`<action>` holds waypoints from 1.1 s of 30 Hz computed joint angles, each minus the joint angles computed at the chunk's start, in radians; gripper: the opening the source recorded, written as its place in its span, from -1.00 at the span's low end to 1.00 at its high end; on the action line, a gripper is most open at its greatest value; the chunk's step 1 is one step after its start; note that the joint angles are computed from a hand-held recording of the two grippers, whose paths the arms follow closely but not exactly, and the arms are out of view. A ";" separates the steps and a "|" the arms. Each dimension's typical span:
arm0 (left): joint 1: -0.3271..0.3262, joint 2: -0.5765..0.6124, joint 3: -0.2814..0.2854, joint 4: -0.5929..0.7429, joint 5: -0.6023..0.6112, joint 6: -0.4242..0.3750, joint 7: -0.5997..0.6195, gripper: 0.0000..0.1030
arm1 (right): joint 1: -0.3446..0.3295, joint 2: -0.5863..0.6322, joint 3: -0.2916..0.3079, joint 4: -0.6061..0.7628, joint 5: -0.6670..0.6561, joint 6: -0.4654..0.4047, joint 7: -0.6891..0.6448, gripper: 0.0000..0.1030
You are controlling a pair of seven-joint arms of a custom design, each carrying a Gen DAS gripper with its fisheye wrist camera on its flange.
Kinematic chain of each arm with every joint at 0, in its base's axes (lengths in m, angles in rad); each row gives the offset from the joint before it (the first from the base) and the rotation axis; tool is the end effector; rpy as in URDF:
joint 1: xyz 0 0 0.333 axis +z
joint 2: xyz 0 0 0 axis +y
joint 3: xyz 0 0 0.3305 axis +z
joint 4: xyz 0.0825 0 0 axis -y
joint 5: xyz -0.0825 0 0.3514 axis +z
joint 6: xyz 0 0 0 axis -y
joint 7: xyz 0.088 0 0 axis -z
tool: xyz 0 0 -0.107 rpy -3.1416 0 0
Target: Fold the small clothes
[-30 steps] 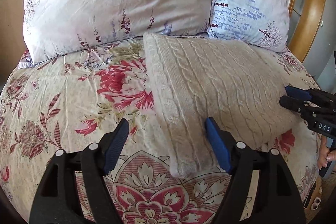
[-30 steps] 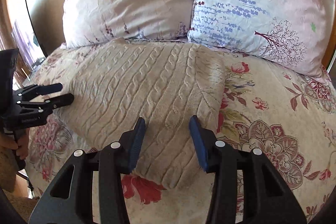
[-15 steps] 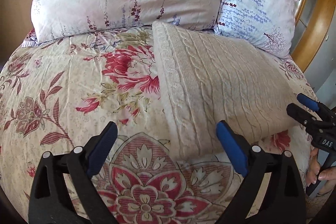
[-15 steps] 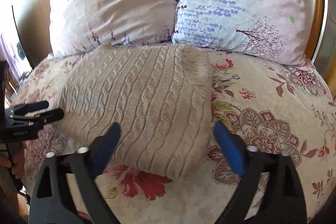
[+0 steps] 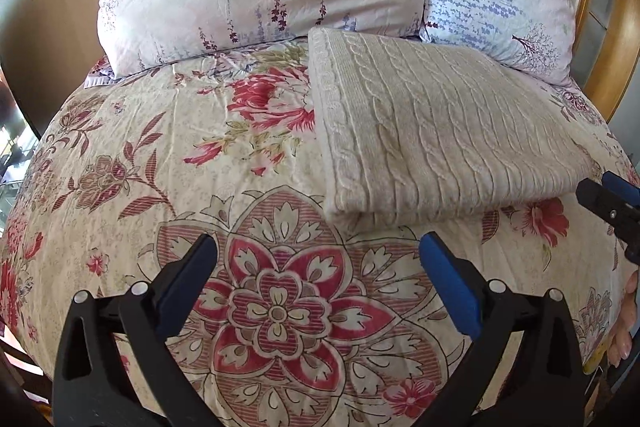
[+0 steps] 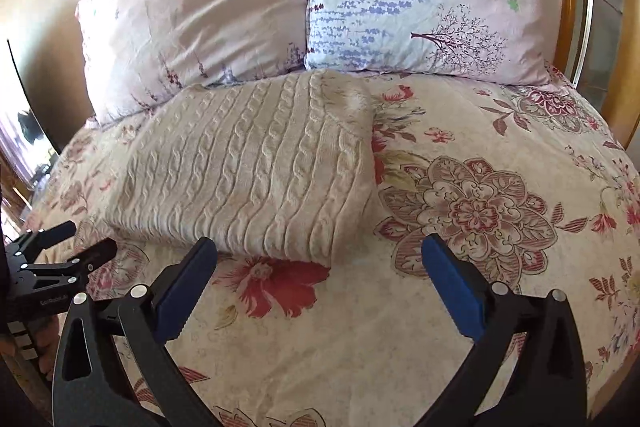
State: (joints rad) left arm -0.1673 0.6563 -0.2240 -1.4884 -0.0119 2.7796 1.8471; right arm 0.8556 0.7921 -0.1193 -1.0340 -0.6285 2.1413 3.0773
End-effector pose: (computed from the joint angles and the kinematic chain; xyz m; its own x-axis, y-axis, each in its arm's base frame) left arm 0.6998 -0.2422 0.3974 -0.5303 -0.8475 -0.0225 -0.6625 0.4308 -0.6128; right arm 0.5652 0.5270 0.4354 -0.3875 -0.9105 -0.1445 -0.6596 0.3833 -0.6465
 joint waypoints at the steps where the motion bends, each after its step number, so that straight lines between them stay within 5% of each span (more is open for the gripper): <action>1: -0.007 0.000 0.006 -0.001 0.007 -0.011 -0.004 0.96 | 0.004 0.027 0.003 0.047 0.005 -0.033 -0.026 0.97; 5: -0.051 -0.007 0.050 -0.018 0.065 0.004 -0.035 0.96 | 0.017 0.121 -0.001 0.209 0.040 -0.124 -0.108 0.97; 13: -0.030 0.021 0.013 0.023 0.036 -0.068 -0.034 0.96 | -0.005 0.146 0.008 0.224 0.140 -0.092 -0.122 0.97; 24: -0.040 0.023 0.025 0.006 0.049 -0.016 -0.067 0.97 | -0.001 0.250 -0.014 0.410 0.194 -0.223 -0.197 0.97; 33: -0.036 0.014 0.021 -0.019 0.050 0.018 -0.071 0.97 | 0.004 0.273 -0.030 0.449 0.203 -0.245 -0.203 0.97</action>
